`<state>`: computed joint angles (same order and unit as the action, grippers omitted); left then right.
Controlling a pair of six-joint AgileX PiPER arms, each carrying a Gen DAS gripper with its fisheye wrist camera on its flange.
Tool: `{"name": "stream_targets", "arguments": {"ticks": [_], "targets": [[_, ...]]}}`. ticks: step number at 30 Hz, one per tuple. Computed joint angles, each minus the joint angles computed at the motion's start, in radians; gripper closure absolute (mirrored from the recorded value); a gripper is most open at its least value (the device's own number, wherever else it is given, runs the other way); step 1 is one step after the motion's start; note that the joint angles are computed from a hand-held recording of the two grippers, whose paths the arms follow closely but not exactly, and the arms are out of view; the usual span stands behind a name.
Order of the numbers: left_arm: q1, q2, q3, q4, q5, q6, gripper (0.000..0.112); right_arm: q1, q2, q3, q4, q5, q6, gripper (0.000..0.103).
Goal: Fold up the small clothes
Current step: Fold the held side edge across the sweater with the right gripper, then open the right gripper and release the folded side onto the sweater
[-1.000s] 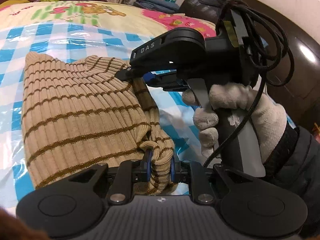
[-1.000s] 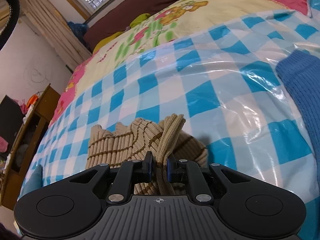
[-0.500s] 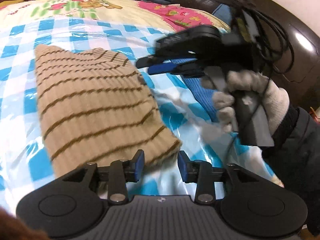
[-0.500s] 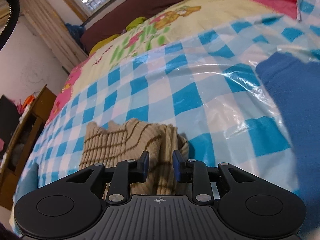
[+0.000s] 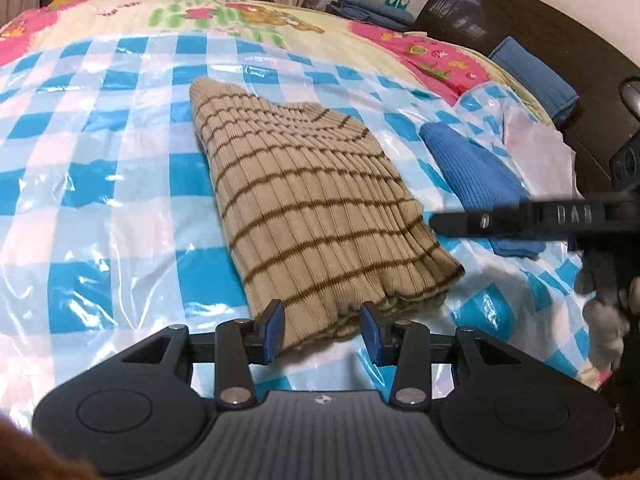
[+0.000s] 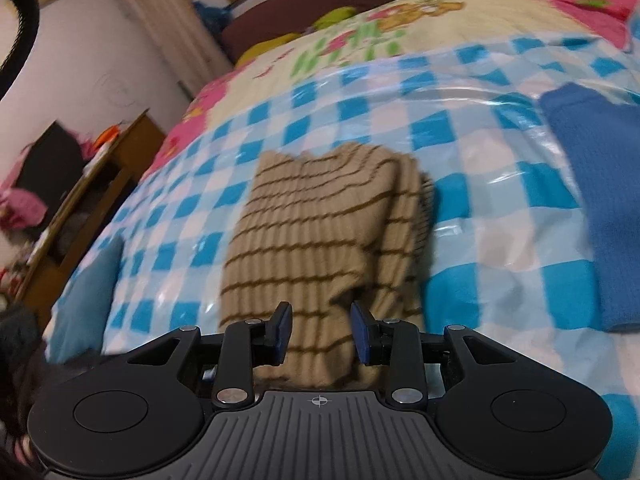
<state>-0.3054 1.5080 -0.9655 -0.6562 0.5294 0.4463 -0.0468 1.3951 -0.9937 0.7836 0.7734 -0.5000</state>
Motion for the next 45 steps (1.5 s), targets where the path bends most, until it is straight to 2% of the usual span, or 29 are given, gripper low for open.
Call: {"name": "stream_targets", "arguments": {"ticks": [2, 3, 4, 5, 9, 11, 14, 16, 18, 20, 25, 29, 30, 33, 34, 39, 41, 43, 45], "targets": [[-0.001, 0.009, -0.008, -0.005, -0.010, 0.006, 0.067, 0.046, 0.006, 0.000, -0.069, -0.024, 0.039, 0.071], [-0.006, 0.010, -0.011, 0.002, -0.017, -0.002, 0.067, 0.075, 0.012, -0.003, -0.140, -0.046, 0.094, 0.079], [-0.008, 0.016, -0.017, 0.001, -0.022, -0.001, 0.067, 0.090, 0.016, 0.001, -0.190, -0.062, 0.132, 0.091], [-0.006, 0.025, -0.025, -0.002, -0.024, 0.005, 0.067, 0.092, 0.024, 0.005, -0.238, -0.072, 0.174, 0.097], [-0.006, 0.073, -0.041, 0.021, -0.032, -0.014, 0.064, 0.020, 0.008, 0.058, -0.279, -0.092, 0.242, 0.103], [-0.009, 0.108, -0.055, 0.053, -0.031, -0.057, 0.064, -0.002, 0.015, 0.076, -0.322, -0.097, 0.288, 0.103], [0.000, 0.107, -0.050, 0.023, -0.025, -0.036, 0.064, -0.028, -0.020, 0.105, -0.269, -0.092, 0.239, 0.102], [0.005, 0.103, -0.052, 0.012, -0.016, -0.026, 0.063, -0.032, -0.056, 0.103, -0.210, -0.092, 0.175, 0.094], [0.007, 0.107, -0.056, 0.010, -0.012, -0.020, 0.063, -0.035, -0.056, 0.078, -0.127, -0.095, 0.108, 0.094], [0.010, 0.109, -0.058, 0.005, -0.010, -0.020, 0.063, -0.018, -0.002, 0.018, -0.091, -0.109, 0.094, 0.089], [0.021, 0.097, -0.057, -0.003, -0.004, -0.009, 0.063, 0.037, 0.188, -0.131, -0.033, -0.163, 0.114, 0.061], [0.036, 0.098, -0.072, -0.010, -0.001, -0.005, 0.063, 0.070, 0.314, -0.221, -0.035, -0.180, 0.168, 0.058], [0.039, 0.102, -0.078, -0.008, -0.001, -0.004, 0.063, 0.072, 0.323, -0.224, -0.019, -0.183, 0.166, 0.060], [0.046, 0.116, -0.104, -0.006, -0.003, -0.004, 0.063, 0.057, 0.324, -0.218, 0.033, -0.182, 0.144, 0.085], [0.050, 0.120, -0.113, -0.018, -0.003, 0.005, 0.063, 0.045, 0.311, -0.207, 0.064, -0.180, 0.122, 0.088], [0.051, 0.168, -0.163, -0.073, -0.033, 0.033, 0.060, -0.005, 0.205, -0.084, 0.198, -0.276, 0.019, 0.091], [0.035, 0.209, -0.190, -0.032, -0.052, -0.003, 0.059, -0.007, 0.251, -0.092, 0.120, -0.302, 0.109, 0.091], [0.029, 0.247, -0.219, 0.022, -0.032, -0.067, 0.059, 0.004, 0.290, -0.094, 0.069, -0.313, 0.161, 0.091], [0.034, 0.260, -0.221, 0.003, -0.007, -0.051, 0.059, 0.023, 0.279, -0.089, 0.029, -0.333, 0.178, 0.090]]}}
